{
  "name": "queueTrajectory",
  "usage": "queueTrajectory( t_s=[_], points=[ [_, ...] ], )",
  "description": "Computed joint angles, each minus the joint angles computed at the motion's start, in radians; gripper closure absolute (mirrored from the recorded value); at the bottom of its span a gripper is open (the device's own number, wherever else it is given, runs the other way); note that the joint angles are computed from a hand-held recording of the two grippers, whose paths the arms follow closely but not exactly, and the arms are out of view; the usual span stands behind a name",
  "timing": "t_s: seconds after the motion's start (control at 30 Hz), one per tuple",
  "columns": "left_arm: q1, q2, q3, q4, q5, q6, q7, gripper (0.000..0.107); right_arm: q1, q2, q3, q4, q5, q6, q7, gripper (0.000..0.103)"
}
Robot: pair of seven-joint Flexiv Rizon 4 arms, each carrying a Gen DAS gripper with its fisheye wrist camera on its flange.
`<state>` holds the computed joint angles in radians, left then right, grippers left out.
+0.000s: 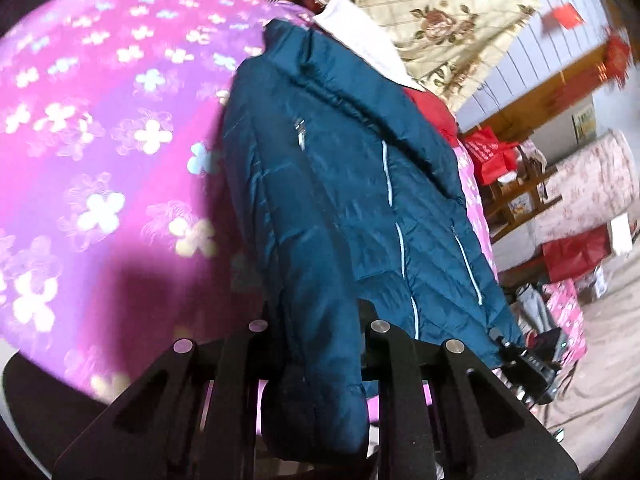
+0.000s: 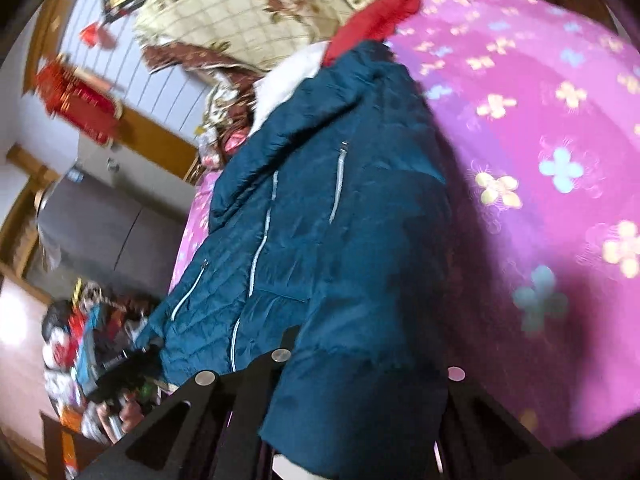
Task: Fold large clothes
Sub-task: 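Lift the hem with both grippers and fold it toward the collar, then lower the folded hem onto the jacket near the collar with both grippers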
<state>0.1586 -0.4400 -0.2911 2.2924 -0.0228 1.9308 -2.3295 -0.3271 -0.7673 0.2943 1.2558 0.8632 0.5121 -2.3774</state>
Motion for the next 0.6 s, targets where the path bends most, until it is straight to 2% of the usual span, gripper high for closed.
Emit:
queueTrajectory(
  t_s=[0.07,0.2,0.3,0.43,0.6],
  points=[
    [-0.033,0.025,0.019,0.041,-0.003,0.029,-0.010,0.091,-0.022,0.039,0.002,0.049,-0.002,-0.005,-0.049,0.095],
    [-0.016,0.043,-0.004,0.125,0.050,0.115,-0.100,0.091,-0.052,0.101,-0.016,0.137,0.000,-0.025,-0.121,0.096],
    [-0.071,0.062,0.043,0.182,0.055,0.169,-0.150,0.091,-0.073,0.134,-0.037,0.190,0.006,-0.059,-0.162,0.096],
    [-0.189,0.081,0.129,0.235,0.006,0.201,-0.161,0.091,-0.082,0.168,-0.062,0.239,0.021,-0.093,-0.207,0.096],
    [-0.344,0.106,0.236,0.219,-0.143,0.162,-0.074,0.091,-0.059,0.185,-0.074,0.227,0.052,-0.101,-0.215,0.096]
  ],
)
